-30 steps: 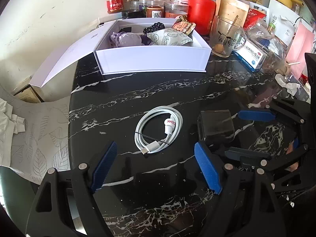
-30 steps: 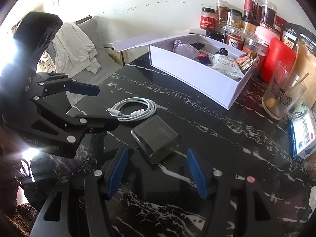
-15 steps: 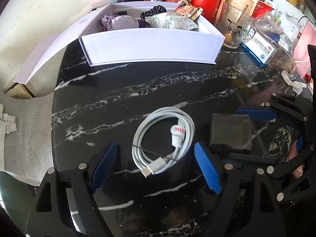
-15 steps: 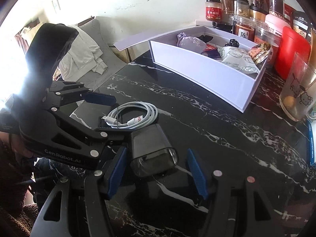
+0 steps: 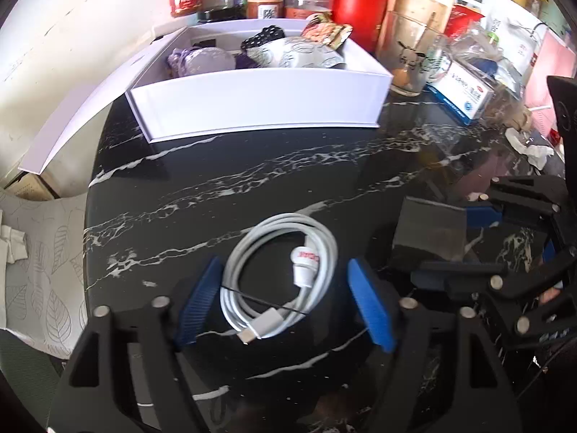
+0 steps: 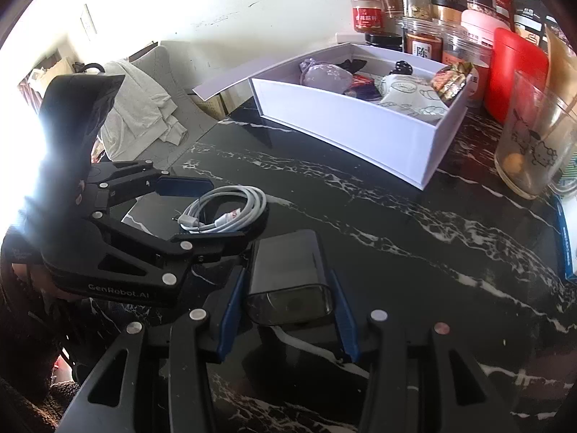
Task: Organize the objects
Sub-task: 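Grasp the white USB cable with the left tool while the right tool grasps the black charger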
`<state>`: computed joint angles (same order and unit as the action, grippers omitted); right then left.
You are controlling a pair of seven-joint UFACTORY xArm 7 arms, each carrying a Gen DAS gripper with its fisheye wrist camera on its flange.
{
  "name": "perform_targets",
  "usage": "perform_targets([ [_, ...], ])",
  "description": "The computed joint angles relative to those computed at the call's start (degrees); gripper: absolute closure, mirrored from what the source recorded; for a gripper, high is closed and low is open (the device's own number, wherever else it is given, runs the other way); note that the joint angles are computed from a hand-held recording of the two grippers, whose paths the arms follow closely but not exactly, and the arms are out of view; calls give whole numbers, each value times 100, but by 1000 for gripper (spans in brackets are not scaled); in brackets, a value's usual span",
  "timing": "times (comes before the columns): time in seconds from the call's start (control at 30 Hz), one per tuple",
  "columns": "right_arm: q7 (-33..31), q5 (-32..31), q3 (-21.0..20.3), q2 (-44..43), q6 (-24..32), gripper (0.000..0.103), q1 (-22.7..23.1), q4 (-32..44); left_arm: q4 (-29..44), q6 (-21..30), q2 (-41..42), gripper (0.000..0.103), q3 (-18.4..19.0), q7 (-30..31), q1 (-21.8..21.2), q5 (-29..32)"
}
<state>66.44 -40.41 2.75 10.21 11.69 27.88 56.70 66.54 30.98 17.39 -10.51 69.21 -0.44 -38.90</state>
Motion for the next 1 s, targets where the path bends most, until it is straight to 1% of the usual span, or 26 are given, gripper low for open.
perform_targets([
  [0.03, 96, -48, -28, -64, 50, 56, 27, -56, -78, -73, -49, 41, -22, 69, -9, -13],
  [0.13, 442, -274, -14, -292, 169, 56, 13, -274, -283, -119, -205, 43, -53, 240, -28, -76],
  [0.2, 690, -460, 59, -444, 259, 56, -46, -417, -404, -56, -320, 45, -44, 331, -47, -127],
  [0.4, 1263, -857, 403, -809, 511, 56, -306, -769, -1001, 178, -876, 45, 92, 640, -219, -238],
  [0.53, 1500, -1028, 624, -1021, 697, 56, -450, -961, -1488, 199, -1294, 45, 232, 856, -404, -404],
  [0.7, 1673, -1140, 826, -1213, 747, 56, -607, -1161, -2011, 134, -1762, 45, 425, 1172, -671, -512],
  [0.77, 1770, -1234, 883, -1244, 735, 56, -655, -1200, -2095, 84, -1828, 45, 487, 1239, -770, -584],
  [0.83, 1949, -1402, 926, -1232, 746, 55, -693, -1194, -2101, 145, -1840, 44, 551, 1229, -824, -657],
  [0.9, 1843, -1261, 949, -1158, 896, 55, -679, -1134, -2091, 99, -1806, 43, 575, 1273, -865, -790],
  [0.93, 1812, -1230, 943, -1103, 914, 54, -668, -1113, -2075, 72, -1780, 42, 577, 1303, -883, -837],
  [0.97, 1975, -1438, 948, -1094, 959, 53, -648, -1093, -2066, 56, -1762, 38, 575, 1329, -897, -882],
  [1.0, 1987, -1488, 944, -1072, 983, 53, -627, -1073, -2050, 29, -1732, 36, 567, 1350, -911, -922],
])
